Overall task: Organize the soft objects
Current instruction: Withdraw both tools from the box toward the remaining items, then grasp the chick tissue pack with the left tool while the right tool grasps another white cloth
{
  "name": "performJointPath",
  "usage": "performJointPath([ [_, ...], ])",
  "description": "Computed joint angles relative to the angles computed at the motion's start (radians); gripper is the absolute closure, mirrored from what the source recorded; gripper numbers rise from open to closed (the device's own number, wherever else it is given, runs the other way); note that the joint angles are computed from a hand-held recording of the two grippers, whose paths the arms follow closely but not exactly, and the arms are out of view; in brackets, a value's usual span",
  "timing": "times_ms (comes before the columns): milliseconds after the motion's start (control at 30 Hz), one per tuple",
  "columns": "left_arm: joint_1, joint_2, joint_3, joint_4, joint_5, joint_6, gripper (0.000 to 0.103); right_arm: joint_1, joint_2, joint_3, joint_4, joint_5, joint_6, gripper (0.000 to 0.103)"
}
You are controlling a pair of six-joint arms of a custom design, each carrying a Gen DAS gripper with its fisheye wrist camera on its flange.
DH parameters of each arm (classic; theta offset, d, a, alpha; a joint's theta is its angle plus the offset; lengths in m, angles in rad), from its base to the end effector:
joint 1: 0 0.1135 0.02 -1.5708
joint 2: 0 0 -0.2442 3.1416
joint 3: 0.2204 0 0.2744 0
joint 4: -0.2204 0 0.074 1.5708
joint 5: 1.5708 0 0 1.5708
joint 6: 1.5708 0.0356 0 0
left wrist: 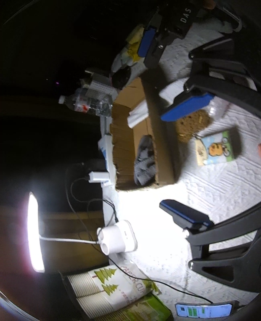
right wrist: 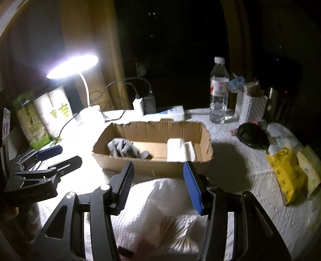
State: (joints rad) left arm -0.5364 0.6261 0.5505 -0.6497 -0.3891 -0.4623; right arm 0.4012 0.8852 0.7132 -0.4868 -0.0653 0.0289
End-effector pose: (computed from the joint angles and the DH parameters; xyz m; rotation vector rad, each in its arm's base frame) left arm 0.1562 -0.0771 0.2253 -0.1146 2.2303 -0.0944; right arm 0.2072 0.0904 0.2487 -0.4509 2.1999 0.3067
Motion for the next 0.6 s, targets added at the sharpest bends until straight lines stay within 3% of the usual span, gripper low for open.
performJointPath([
  [367,-0.074,-0.042,-0.070,-0.069,-0.120,-0.072,0.021,0.080,-0.038,-0.079,-0.020,0.023,0.034,0.049],
  [600,-0.065,-0.080,-0.130,-0.088,-0.078,-0.096,0.021,0.114,-0.008,-0.102,-0.002,0.014,0.049,0.049],
])
